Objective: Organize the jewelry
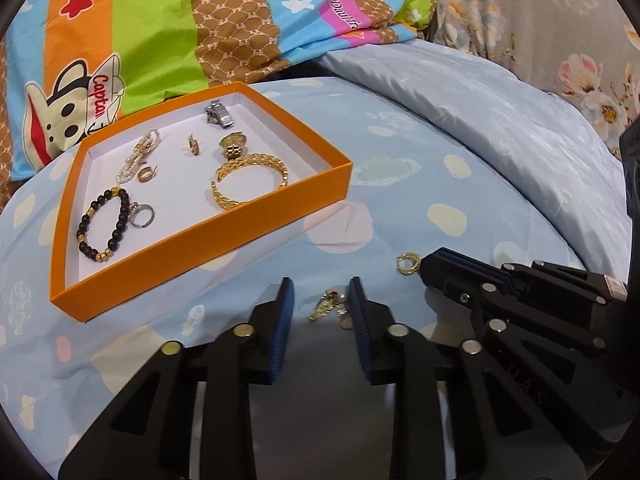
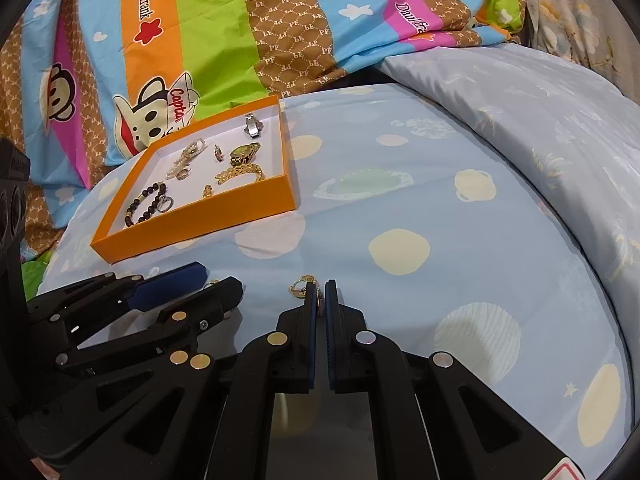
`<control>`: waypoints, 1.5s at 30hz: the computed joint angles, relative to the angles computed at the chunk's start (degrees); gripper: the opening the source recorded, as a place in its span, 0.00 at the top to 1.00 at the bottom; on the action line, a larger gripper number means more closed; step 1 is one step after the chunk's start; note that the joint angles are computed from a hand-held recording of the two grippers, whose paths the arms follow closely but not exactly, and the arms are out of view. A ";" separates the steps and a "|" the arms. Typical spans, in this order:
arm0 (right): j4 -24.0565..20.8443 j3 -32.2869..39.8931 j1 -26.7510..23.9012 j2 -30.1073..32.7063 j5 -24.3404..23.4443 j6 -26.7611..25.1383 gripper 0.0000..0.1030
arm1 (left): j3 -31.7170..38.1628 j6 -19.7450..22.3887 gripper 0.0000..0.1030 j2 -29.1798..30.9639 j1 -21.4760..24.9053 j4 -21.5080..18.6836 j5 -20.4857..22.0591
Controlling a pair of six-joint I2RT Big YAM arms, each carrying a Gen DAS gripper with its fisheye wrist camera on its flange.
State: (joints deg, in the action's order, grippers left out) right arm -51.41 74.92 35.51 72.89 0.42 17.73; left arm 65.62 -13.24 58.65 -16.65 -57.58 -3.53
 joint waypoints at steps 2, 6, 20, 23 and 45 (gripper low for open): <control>0.12 -0.04 -0.05 -0.11 -0.01 0.02 0.96 | 0.02 0.40 0.92 0.02 -0.13 -0.05 0.49; 0.49 -0.07 0.11 -0.58 0.19 -0.07 0.96 | -0.09 -0.10 0.92 -0.40 0.19 0.27 1.10; 0.48 16.64 2.67 7.38 -2.28 -5.88 0.97 | 8.45 3.70 0.92 -1.36 11.90 0.50 0.70; 0.31 21.85 3.48 11.65 -3.40 -6.20 0.97 | 10.59 4.69 0.93 1.34 16.32 2.21 1.26; -1.59 28.33 5.01 24.45 -5.77 -5.72 0.95 | 8.48 3.40 0.89 8.80 22.80 6.37 6.02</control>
